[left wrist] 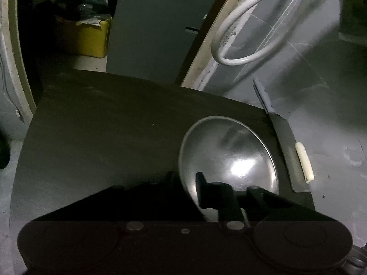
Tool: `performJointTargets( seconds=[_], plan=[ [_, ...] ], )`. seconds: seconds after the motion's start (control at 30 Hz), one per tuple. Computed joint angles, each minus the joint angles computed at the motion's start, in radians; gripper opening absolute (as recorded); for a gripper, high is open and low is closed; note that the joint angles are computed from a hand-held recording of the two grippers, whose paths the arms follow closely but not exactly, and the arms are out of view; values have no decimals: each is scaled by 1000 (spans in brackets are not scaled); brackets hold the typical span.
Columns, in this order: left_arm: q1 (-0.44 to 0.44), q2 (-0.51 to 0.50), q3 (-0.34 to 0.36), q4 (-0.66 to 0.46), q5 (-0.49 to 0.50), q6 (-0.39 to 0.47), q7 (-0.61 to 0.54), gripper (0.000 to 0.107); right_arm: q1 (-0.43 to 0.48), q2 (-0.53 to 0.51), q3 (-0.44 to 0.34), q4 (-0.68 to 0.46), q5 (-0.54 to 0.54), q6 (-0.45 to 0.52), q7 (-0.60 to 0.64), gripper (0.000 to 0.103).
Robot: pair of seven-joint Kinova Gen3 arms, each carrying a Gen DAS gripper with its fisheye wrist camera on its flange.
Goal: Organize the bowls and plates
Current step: 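Move the left gripper to the small steel bowl and grasp its rim, then carry the steel bowl beside the stacked plates and release it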
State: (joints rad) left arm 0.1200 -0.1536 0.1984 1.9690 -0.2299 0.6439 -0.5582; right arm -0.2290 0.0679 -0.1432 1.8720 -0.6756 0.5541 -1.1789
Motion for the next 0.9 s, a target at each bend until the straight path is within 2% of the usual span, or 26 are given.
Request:
performJointTargets(
  seconds=[0.03,0.13,0.27,0.37,0.5,0.67,0.9],
  plan=[
    [2,-10,8,7,-7,-3,10,17,4,-1,1,-1,-7,12,5,32],
    [0,-24,60,11,-72,9,77,17,7,-10,9,0,-2,45,-13,32],
    [10,-74,87,35,-93,4,111,17,27,-59,26,59,-100,37,66,30],
    [0,-141,137,47,-107,13,140,18,29,-126,63,105,-175,53,155,29],
    [-22,-275,242,66,-107,61,163,18,12,-260,148,178,-245,108,246,28],
    [-19,-414,307,55,11,162,141,18,-9,-434,244,229,-188,236,229,28],
    [47,-593,322,31,202,339,97,17,-14,-615,304,203,14,505,108,28]
  ],
)
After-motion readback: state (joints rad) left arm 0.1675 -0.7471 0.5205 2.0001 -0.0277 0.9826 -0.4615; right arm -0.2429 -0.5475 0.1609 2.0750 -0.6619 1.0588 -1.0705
